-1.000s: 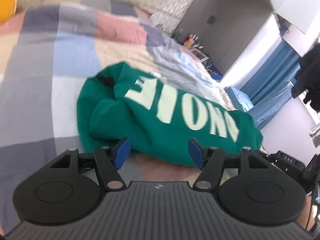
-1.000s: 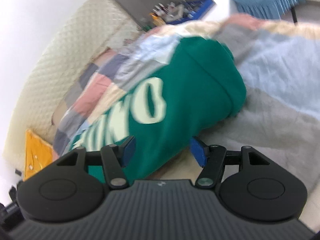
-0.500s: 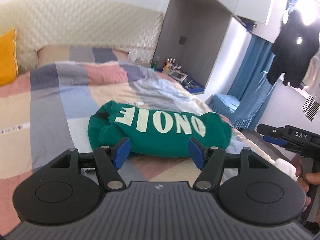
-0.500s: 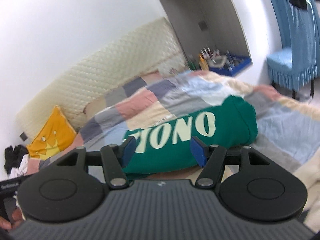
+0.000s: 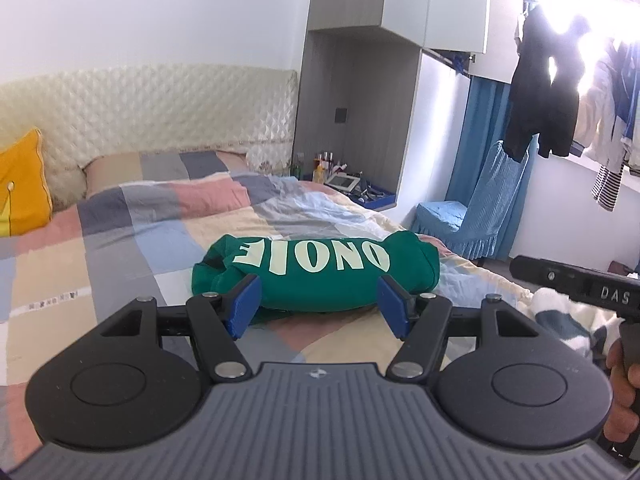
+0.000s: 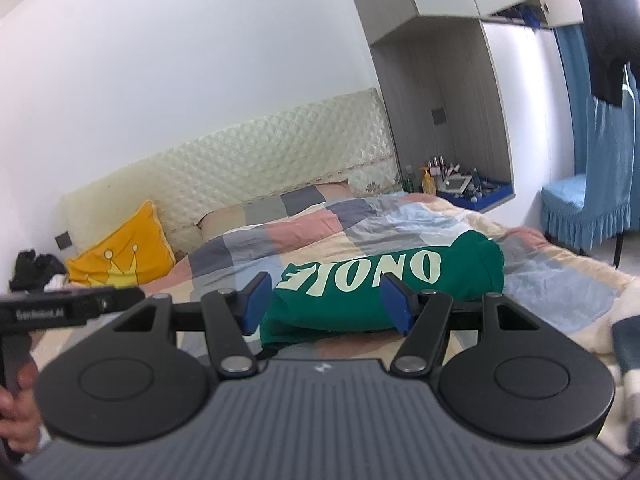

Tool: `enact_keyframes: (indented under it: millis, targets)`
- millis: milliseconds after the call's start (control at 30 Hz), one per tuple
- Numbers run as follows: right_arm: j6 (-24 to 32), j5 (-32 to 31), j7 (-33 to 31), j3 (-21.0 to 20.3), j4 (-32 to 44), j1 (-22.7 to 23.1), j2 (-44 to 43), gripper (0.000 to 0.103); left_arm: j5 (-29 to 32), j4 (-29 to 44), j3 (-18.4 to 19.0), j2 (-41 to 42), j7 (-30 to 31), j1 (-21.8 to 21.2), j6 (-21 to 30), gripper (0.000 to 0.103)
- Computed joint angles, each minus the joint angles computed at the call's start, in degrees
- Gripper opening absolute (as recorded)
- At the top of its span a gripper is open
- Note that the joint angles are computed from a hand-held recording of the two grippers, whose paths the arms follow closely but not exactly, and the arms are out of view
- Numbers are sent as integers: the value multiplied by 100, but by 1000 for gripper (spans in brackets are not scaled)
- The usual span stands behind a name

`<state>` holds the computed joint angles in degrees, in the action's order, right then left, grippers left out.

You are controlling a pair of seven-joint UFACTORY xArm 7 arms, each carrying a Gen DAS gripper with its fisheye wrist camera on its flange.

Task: Fold large clothes
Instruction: 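Release the folded hoodie and pull both grippers back from it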

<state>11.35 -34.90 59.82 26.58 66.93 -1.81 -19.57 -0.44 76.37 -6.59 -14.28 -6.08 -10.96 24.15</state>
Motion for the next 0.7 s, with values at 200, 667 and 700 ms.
enact_keyframes:
  millis: [200,667,700]
  targets:
    - [-179,32,199,229,-505,-192,-478,64,-72,-767,-9,-626,6,-65,-275,69]
    - [-251,96,444,1375,-835,-1281,-945,64,348,-1964,-245,-1553,-382,267,-709,69]
    - [-216,132,469,1433,-853,-1311,-962,64,319,-2032,-208,-1600,-375,228,-713,69]
